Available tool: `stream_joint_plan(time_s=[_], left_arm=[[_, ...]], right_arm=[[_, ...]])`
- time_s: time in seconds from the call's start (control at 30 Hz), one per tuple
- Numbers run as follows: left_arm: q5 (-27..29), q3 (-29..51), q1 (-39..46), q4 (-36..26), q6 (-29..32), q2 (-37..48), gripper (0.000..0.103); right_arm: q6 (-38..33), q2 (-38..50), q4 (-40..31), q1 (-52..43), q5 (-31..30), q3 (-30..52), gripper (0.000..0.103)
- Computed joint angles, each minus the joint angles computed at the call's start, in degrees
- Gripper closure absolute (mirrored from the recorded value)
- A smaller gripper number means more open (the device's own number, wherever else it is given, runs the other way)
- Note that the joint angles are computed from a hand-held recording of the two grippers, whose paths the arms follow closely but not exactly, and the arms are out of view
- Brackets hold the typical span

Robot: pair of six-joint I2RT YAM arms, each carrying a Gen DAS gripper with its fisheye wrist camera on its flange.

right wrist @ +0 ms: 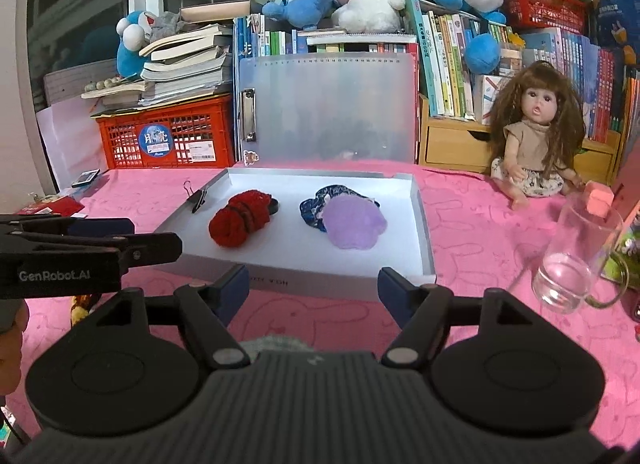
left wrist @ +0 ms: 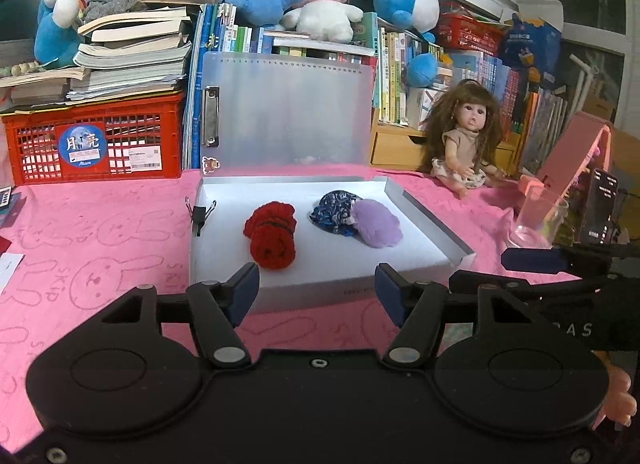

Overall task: Organize objects
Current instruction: 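Withdraw both grippers from the box toward the remaining toys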

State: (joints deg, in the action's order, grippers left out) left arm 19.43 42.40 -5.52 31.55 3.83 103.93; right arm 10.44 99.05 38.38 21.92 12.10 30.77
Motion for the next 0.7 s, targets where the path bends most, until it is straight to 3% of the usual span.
stream_joint_plan(time_s=[0.7], left_arm=[[2.6,-13.3,2.4,8.2,3.0,-3.9,0.037]], right_arm=[[3.3,0.1,9.3,3.2,3.8,-9.0,0.022]])
